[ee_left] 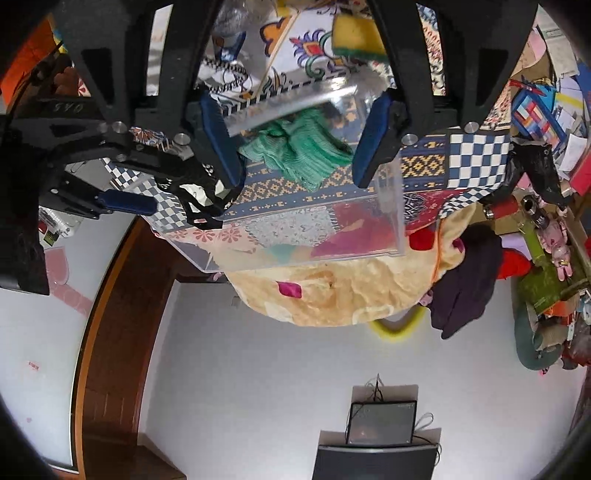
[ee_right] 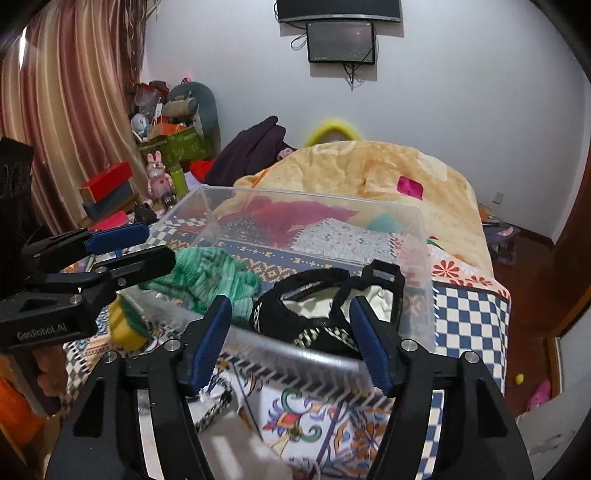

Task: Organize soft objects
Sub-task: 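Carry the glove into the clear box with the left tool while the right tool drops the handbag in, then grasp the yellow sponge with the left tool while the right tool grasps the braided cord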

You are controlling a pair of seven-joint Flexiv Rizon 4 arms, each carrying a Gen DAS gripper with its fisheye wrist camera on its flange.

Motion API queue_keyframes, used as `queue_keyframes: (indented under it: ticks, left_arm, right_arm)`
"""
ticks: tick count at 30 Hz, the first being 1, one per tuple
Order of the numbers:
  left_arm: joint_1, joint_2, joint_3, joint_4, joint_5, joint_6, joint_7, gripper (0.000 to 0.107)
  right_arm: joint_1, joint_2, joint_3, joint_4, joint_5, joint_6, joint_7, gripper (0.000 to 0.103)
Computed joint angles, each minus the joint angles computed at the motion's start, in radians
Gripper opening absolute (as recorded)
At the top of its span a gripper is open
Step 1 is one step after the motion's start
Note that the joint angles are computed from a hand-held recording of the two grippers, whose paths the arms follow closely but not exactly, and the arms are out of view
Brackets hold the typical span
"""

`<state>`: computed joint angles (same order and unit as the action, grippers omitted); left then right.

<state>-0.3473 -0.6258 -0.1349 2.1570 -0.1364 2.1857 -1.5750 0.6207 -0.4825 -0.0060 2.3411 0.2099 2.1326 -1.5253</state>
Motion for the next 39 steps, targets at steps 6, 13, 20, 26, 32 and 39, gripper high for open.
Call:
queue_keyframes:
  ticks: [6,13,20,26,32,39]
  left_arm:
    - [-0.087,0.009,0.063,0.076,-0.091,0.138,0.025,0.085]
    - [-0.137,-0.025,0.076,0.155,-0.193,0.248,0.093,0.096]
    - [-0.066,-0.071,0.042,0.181,-0.185,0.224,0.044,0.097]
    - [-0.004,-0.083,0.028,0.181,-0.101,0.201,-0.011,0.096]
    - [0.024,-0.078,0.015,0.162,-0.047,0.112,-0.025,0.082]
    - [0.078,-0.075,-0.010,0.154,0.022,0.066,-0.078,0.063]
  right_arm:
    - [0.075,0.017,-0.004,0.056,0.125,0.144,-0.052,0.082]
    - [-0.022,0.005,0.107,0.084,0.040,0.182,-0.010,0.083]
    - [-0.061,-0.042,0.140,0.083,-0.076,0.121,0.063,0.083]
    - [-0.103,-0.076,0.166,0.063,-0.171,0.071,0.145,0.070]
    - [-0.203,-0.096,0.213,0.043,-0.325,-0.003,0.250,0.052]
    - [-0.163,-0.098,0.181,0.051,-0.333,-0.007,0.259,0.027]
